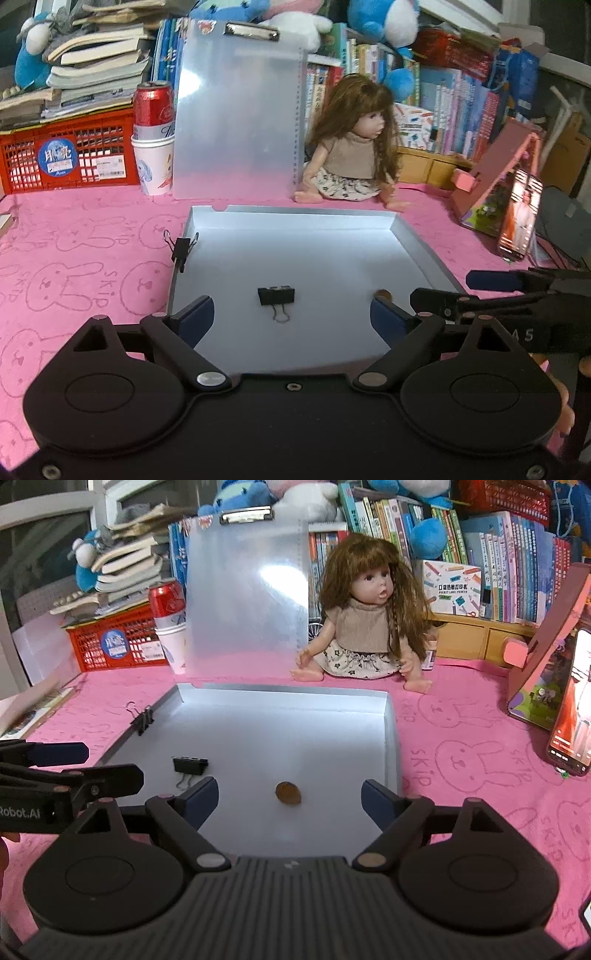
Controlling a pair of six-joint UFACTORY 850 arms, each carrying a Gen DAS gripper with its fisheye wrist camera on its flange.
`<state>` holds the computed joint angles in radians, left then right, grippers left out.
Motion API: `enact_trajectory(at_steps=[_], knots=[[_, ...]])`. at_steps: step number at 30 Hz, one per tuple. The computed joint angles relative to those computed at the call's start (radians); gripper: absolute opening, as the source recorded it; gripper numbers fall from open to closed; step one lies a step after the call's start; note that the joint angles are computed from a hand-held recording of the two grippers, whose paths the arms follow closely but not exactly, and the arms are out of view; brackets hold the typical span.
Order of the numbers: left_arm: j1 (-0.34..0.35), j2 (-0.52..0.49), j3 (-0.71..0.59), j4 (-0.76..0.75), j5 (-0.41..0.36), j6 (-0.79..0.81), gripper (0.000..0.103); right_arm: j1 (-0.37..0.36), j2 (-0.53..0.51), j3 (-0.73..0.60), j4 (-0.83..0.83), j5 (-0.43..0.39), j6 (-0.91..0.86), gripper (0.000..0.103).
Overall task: Organize rigid objects
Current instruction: 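Withdraw both grippers from the box back toward the items on the table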
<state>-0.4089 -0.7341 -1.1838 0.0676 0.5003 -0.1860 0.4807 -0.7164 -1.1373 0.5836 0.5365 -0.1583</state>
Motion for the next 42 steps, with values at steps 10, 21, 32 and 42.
enact_trajectory(at_steps=[10,21,32,42], knots=[[-0.026,0.046,0.141,-0.038,0.136,0.089,0.091,0.059,0.036,0.141,-0.023,0.217,0.035,0.093],[-0.056,0.06,0.251,-0.148,0.285,0.16,0.09,0.104,0.03,0.214,0.028,0.357,0.036,0.093],[-0.06,0.048,0.266,-0.106,0.286,0.127,0.07,0.119,0.017,0.251,-0.009,0.391,0.059,0.093],[-0.062,0.024,0.245,-0.102,0.225,0.089,0.047,0.141,-0.006,0.256,-0.054,0.407,0.044,0.086]])
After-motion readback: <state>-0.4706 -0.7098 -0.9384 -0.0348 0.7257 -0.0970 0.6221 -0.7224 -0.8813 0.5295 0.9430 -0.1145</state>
